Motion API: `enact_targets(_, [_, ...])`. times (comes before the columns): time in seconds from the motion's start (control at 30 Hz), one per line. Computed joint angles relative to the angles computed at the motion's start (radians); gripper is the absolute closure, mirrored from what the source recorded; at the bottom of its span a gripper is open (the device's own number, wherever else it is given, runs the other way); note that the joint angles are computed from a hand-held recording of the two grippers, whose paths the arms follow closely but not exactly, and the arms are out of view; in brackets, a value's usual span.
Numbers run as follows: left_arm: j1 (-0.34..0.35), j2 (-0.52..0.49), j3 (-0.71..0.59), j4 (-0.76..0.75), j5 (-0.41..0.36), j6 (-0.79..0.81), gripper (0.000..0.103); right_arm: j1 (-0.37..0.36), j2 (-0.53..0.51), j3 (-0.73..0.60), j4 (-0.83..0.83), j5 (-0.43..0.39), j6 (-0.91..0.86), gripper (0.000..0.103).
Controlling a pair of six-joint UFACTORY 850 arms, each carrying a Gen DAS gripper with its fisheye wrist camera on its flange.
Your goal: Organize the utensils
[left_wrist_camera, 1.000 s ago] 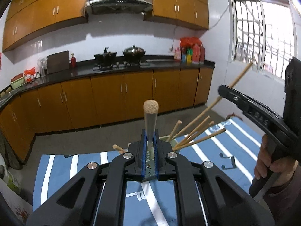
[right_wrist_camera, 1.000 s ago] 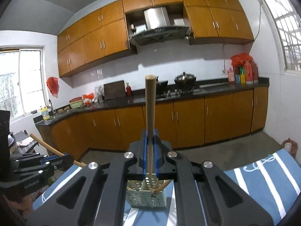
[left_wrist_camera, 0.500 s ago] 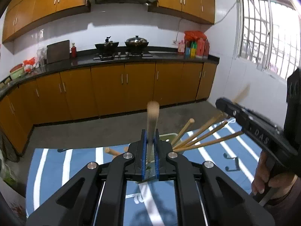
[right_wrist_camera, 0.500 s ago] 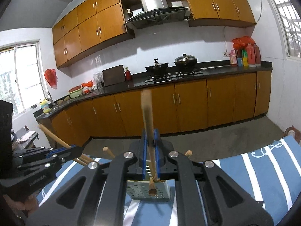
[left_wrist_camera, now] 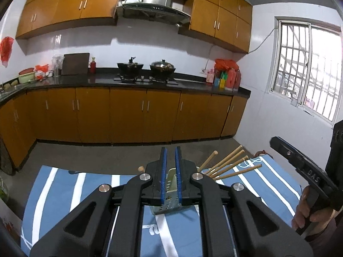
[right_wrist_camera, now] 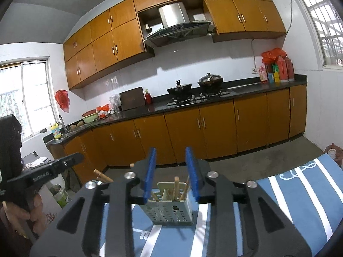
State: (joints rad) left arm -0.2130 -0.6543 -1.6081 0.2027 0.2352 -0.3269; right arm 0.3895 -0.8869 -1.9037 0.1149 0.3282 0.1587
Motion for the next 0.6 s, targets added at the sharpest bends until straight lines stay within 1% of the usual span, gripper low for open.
enact_targets(0.07, [-0.001,0.028,0.049,-0.095,0.029,0.093,0.071,0.002,0.031,0.059,0.003,0.032,-0.001,0.063])
enact_targets(0.13, [0.000,0.050,0.091,-0.148,0.057,0.146,0.066,0.008,0.065,0.123,0.022,0.072,-0.024,0.053])
enact_targets(0.17, [0.000,0.064,0.117,-0.180,0.070,0.180,0.065,0.013,0.082,0.156,0.047,0.093,-0.056,0.051])
enact_targets(0.2, [0.001,0.073,0.133,-0.199,0.080,0.200,0.063,0.018,0.096,0.183,0.068,0.110,-0.083,0.047])
enact_targets(0.27, [-0.001,0.103,0.190,-0.264,0.117,0.267,0.048,0.031,0.126,0.239,0.110,0.150,-0.141,0.037])
enact_targets(0.3, [-0.004,0.113,0.209,-0.293,0.131,0.296,0.044,0.037,0.139,0.263,0.127,0.171,-0.163,0.027])
enact_targets(0.33, [-0.007,0.130,0.242,-0.337,0.157,0.344,0.035,0.047,0.157,0.297,0.152,0.203,-0.194,0.016])
enact_targets(0.37, [-0.010,0.143,0.266,-0.368,0.177,0.376,0.025,0.055,0.169,0.321,0.178,0.228,-0.225,0.011])
enact_targets(0.4, [-0.014,0.156,0.292,-0.401,0.200,0.409,0.021,0.065,0.181,0.346,0.213,0.257,-0.269,0.006])
enact_targets(0.43, [-0.019,0.170,0.322,-0.439,0.229,0.443,0.013,0.080,0.195,0.378,0.262,0.296,-0.328,0.004])
enact_targets(0.47, [-0.023,0.182,0.347,-0.462,0.253,0.462,0.008,0.088,0.202,0.392,0.289,0.313,-0.360,0.004])
enact_targets(0.5, [-0.028,0.194,0.375,-0.484,0.281,0.480,0.006,0.098,0.210,0.412,0.321,0.336,-0.397,0.004])
enact_targets(0.53, [-0.034,0.206,0.407,-0.510,0.315,0.501,0.002,0.109,0.220,0.437,0.352,0.359,-0.429,0.004])
enact_targets(0.6, [-0.046,0.223,0.457,-0.558,0.366,0.536,0.002,0.126,0.232,0.473,0.396,0.393,-0.465,0.004])
